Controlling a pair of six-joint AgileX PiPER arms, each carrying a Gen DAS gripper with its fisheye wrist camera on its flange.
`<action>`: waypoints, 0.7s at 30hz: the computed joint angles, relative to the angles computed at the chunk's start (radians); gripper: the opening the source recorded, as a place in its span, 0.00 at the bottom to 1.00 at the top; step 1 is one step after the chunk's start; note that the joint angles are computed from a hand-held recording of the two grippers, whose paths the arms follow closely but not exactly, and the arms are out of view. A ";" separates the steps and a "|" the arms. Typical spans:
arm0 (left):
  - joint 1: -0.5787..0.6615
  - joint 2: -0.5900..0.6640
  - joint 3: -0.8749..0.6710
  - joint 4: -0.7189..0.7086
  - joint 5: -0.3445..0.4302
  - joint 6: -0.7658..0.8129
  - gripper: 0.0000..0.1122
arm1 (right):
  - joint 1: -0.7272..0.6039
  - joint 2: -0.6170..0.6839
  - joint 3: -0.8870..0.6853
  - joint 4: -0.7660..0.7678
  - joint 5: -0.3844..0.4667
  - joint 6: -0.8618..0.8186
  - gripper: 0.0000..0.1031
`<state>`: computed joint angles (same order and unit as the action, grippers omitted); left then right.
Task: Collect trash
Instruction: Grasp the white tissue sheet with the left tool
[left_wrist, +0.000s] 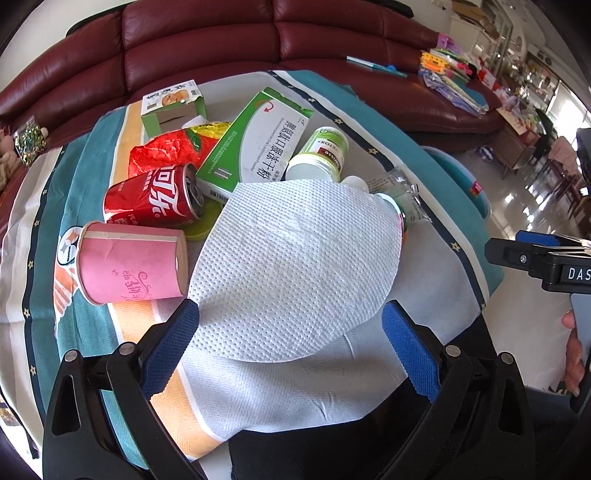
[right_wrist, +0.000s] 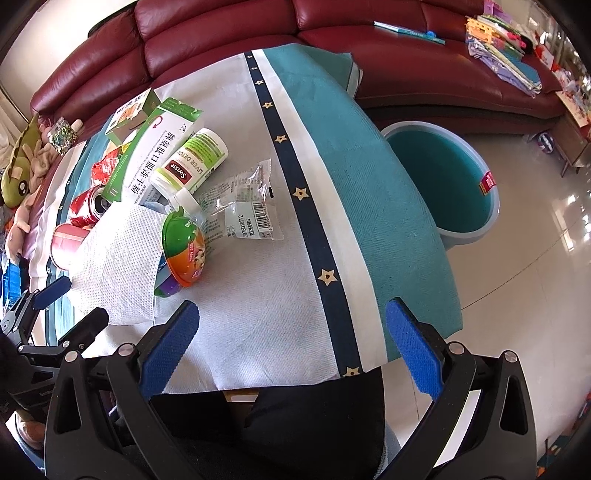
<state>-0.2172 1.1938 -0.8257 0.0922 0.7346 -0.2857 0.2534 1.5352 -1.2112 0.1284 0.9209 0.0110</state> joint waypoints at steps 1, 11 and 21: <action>0.001 0.008 -0.001 -0.005 -0.004 0.013 0.88 | 0.002 0.011 -0.004 0.001 0.002 0.003 0.94; -0.047 0.103 -0.028 0.086 -0.012 -0.013 0.72 | 0.029 0.082 -0.047 0.002 0.001 0.004 0.94; 0.104 0.067 -0.054 -0.122 -0.002 0.162 0.30 | 0.041 0.126 -0.074 0.027 0.003 -0.008 0.94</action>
